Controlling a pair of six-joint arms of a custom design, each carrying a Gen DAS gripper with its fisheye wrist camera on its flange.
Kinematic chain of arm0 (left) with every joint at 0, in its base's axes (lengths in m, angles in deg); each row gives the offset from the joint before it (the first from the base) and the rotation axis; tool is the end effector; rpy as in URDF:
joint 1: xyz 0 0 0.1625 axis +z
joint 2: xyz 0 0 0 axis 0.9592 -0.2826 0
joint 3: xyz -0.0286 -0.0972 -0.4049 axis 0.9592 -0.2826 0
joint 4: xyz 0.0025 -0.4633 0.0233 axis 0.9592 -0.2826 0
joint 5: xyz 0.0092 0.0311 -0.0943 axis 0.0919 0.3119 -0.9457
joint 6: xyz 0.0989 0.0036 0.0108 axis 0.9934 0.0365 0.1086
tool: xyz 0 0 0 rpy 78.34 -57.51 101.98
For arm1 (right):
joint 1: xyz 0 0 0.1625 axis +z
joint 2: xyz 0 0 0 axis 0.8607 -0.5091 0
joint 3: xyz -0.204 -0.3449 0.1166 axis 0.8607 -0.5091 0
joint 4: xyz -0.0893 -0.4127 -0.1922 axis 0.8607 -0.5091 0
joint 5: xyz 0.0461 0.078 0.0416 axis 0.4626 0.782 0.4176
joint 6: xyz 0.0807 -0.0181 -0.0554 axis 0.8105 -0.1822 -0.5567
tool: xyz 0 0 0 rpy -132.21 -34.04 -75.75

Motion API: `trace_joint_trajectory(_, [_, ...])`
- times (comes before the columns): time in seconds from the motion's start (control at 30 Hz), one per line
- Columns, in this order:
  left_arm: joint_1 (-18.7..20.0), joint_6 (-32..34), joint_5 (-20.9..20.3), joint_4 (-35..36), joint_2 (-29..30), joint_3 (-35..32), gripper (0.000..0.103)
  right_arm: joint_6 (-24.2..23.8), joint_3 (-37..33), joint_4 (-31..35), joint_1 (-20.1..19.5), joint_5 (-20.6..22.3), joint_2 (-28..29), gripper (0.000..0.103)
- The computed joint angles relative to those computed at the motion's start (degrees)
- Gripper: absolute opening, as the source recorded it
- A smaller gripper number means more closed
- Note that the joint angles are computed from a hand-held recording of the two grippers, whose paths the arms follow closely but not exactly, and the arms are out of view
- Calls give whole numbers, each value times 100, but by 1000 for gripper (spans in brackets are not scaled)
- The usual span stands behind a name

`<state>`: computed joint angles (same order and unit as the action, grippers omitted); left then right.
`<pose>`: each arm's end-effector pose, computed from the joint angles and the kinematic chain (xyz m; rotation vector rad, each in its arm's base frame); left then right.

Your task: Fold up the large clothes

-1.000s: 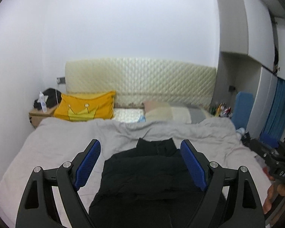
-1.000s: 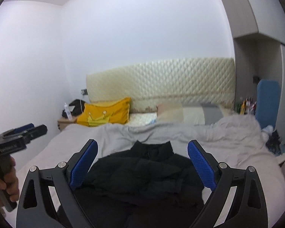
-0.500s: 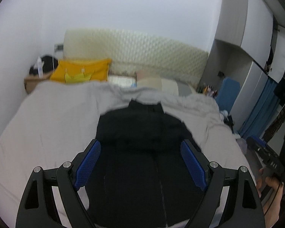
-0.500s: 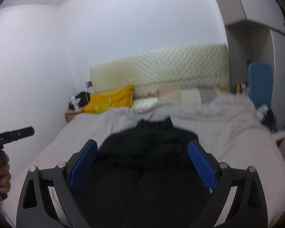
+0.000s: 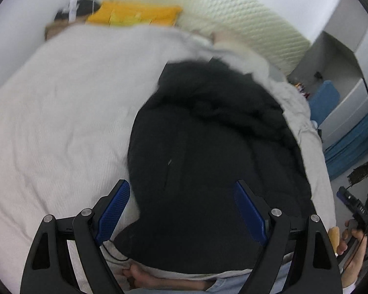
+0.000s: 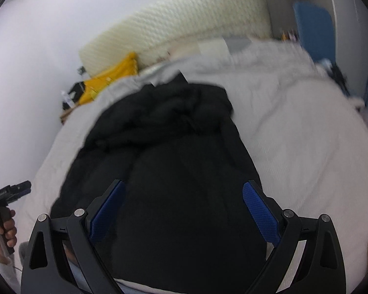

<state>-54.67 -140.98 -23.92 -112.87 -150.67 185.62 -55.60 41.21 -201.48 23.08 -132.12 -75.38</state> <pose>-0.4415 -0.3687 0.2200 -0.3374 2.3757 -0.9767 0.0507 -0.5760 0.6119 0.7077 -2.6956 0.6704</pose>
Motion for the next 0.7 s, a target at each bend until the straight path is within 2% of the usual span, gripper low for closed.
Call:
trace_joint_trajectory(0.13, [261,-190,-381,-534,-397,599,87,349,-251,352,-366,-40,263,97])
trace_joint_trajectory(0.27, [534,-105,-709,-1515,-659,1086,87,802,-523,620,-637,-188,551,97])
trace_joint_trajectory(0.37, [712,80,-876,-2058,-667,1246,87,1205,-744,840,-786,-193,744,97])
trace_joint_trajectory(0.5, [1025,459,-1273,-2971,-481,1410,87,1787,-1169,1445,-993,-49,1064,97])
trace_joint_trajectory(0.6, [1256,698,-1625,-3820,-348,1606,87,2056,-1395,1881,-1086,-8,1263,97])
trace_joint_trajectory(0.7, [1346,815,-1689,-4090,-188,1592,87,2003,-1611,2428,-1175,370,1399,97])
